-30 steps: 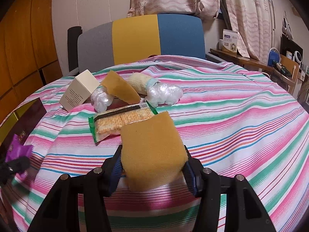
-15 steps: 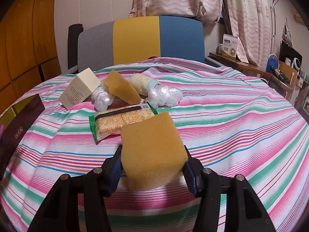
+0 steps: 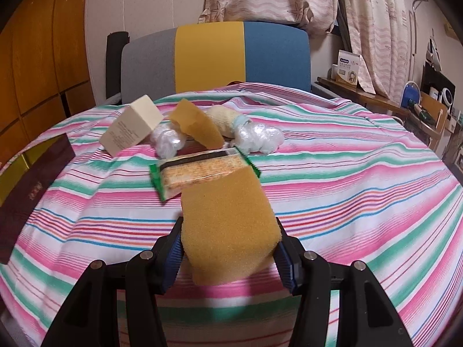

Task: Organize objects
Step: 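Carry the purple packet over the gold tin with the left tool while the right tool holds the sponge, then drop the purple packet into the tin with the left tool while the right tool carries the sponge over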

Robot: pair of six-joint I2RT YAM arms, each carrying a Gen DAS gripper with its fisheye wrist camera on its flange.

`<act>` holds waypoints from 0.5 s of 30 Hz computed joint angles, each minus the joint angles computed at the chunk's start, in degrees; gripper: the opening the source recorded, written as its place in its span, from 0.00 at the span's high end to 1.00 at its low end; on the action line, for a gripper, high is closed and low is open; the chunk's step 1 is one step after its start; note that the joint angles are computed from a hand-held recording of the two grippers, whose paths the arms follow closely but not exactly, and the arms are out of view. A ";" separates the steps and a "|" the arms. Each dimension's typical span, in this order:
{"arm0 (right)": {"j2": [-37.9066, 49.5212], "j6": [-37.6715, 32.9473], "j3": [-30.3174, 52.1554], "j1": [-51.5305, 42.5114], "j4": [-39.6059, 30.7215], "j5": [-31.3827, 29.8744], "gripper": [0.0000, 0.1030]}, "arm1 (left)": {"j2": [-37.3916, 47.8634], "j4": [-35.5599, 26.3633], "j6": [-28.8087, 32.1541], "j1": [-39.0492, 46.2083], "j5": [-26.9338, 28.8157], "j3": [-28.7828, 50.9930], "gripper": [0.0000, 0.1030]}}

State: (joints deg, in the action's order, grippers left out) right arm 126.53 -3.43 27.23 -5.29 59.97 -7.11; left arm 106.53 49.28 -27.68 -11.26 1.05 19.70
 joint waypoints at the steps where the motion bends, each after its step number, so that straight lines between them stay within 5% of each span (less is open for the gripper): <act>1: -0.12 0.74 -0.59 0.34 0.59 -0.40 0.46 | 0.10 -0.40 0.37 1.32 0.62 0.18 0.57; 15: -12.20 11.59 -8.29 19.64 2.13 -0.57 0.46 | 3.65 -7.74 1.68 11.25 3.94 5.55 0.57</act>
